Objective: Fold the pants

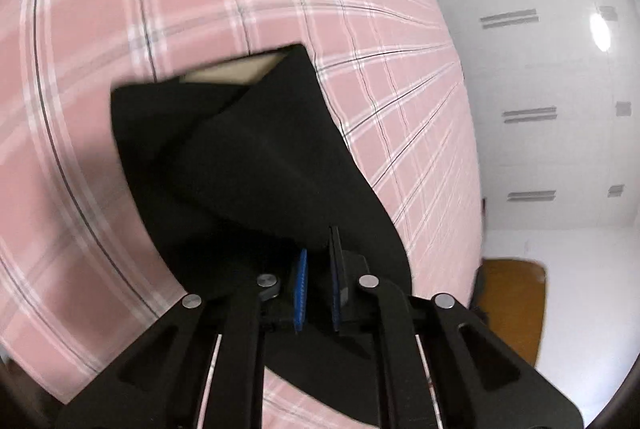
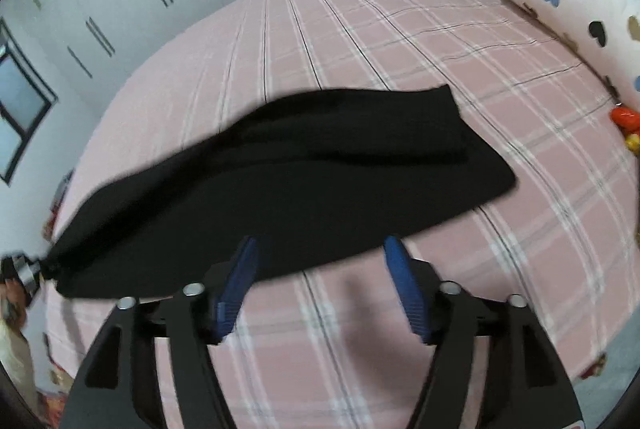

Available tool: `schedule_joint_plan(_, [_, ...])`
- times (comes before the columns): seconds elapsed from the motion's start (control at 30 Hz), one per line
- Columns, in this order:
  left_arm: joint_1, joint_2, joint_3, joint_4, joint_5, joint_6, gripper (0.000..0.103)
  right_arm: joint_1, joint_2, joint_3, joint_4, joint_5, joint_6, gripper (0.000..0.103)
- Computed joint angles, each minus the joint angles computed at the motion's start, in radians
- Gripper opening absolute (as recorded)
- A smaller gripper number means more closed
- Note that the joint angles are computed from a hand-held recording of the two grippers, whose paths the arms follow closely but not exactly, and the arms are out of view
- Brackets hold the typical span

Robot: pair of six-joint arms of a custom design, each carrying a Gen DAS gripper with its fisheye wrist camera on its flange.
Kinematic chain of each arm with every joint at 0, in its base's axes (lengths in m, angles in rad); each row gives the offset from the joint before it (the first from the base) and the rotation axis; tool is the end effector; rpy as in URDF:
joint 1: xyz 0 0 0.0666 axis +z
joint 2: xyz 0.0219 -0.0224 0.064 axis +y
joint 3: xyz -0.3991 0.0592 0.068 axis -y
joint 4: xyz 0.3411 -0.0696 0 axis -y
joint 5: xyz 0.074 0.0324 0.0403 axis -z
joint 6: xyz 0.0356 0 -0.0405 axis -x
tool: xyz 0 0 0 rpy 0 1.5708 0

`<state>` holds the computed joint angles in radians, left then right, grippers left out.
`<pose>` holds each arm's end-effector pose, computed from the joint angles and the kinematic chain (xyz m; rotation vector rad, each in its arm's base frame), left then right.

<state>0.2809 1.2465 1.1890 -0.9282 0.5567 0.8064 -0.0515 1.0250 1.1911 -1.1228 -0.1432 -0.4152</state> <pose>0.3484 0.0805 0.4240 -1.1420 2.3178 -0.9118 0.2719 -0.0093 0.4740 0.5320 2.4884 0.3253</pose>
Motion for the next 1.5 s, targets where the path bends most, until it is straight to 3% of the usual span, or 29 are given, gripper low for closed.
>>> schedule_joint_plan(0.1, [-0.001, 0.028, 0.041, -0.077, -0.082, -0.054, 0.008, -0.051, 0.084, 0.032, 0.042, -0.072, -0.074, 0.066])
schedule_joint_plan(0.23, [0.021, 0.037, 0.048, -0.105, -0.099, -0.078, 0.008, -0.089, 0.193, 0.089, 0.069, -0.151, -0.137, 0.066])
schedule_joint_plan(0.33, [0.015, 0.052, 0.037, -0.102, -0.12, -0.093, 0.008, -0.082, 0.295, 0.17, 0.03, -0.145, -0.141, 0.066])
schedule_joint_plan(0.47, [0.003, 0.06, 0.021, -0.094, -0.137, -0.099, 0.008, -0.043, 0.456, 0.288, -0.105, -0.089, -0.154, 0.066])
schedule_joint_plan(0.5, [0.002, 0.065, 0.018, -0.097, -0.142, -0.104, 0.008, -0.033, 0.471, 0.29, -0.112, -0.073, -0.159, 0.062])
schedule_joint_plan(0.53, [-0.002, 0.07, 0.017, -0.097, -0.146, -0.102, 0.008, -0.02, 0.483, 0.291, -0.106, -0.053, -0.154, 0.033])
schedule_joint_plan(0.6, [-0.004, 0.098, 0.027, -0.092, -0.145, -0.102, 0.008, -0.01, 0.488, 0.307, -0.091, -0.048, -0.152, 0.004])
schedule_joint_plan(0.7, [-0.009, 0.117, 0.086, -0.098, -0.132, -0.115, 0.008, -0.033, 0.382, 0.305, 0.07, -0.113, -0.161, 0.004])
schedule_joint_plan(0.77, [-0.009, 0.116, 0.146, -0.112, -0.114, -0.161, 0.008, -0.058, 0.284, 0.308, 0.121, -0.139, -0.136, 0.004])
schedule_joint_plan(0.87, [-0.022, 0.124, 0.209, -0.167, -0.155, -0.275, 0.008, -0.103, 0.194, 0.237, 0.089, -0.129, -0.056, 0.004])
schedule_joint_plan(0.97, [-0.03, 0.138, 0.161, -0.188, -0.183, -0.361, 0.009, -0.16, 0.17, 0.083, 0.057, -0.175, -0.035, 0.004])
schedule_joint_plan(1.1, [-0.025, 0.147, 0.042, -0.149, -0.212, -0.359, 0.009, -0.177, 0.146, -0.094, 0.089, -0.184, -0.057, 0.005])
schedule_joint_plan(1.2, [-0.002, 0.136, -0.024, -0.082, -0.179, -0.318, 0.012, -0.185, 0.122, -0.121, 0.139, -0.209, -0.11, 0.011])
schedule_joint_plan(1.3, [-0.005, 0.144, -0.032, -0.053, -0.176, -0.311, 0.012, -0.153, 0.144, -0.078, 0.1, -0.147, -0.077, 0.024])
schedule_joint_plan(1.4, [-0.012, 0.144, -0.022, -0.064, -0.196, -0.336, 0.012, -0.083, 0.163, -0.07, 0.092, -0.012, 0.01, 0.03])
schedule_joint_plan(1.47, [-0.012, 0.151, -0.01, -0.072, -0.198, -0.348, 0.01, -0.055, 0.158, -0.052, 0.077, 0.011, 0.054, 0.03])
schedule_joint_plan(1.5, [-0.013, 0.152, -0.002, -0.075, -0.204, -0.351, 0.009, -0.05, 0.154, -0.05, 0.08, -0.007, 0.049, 0.016])
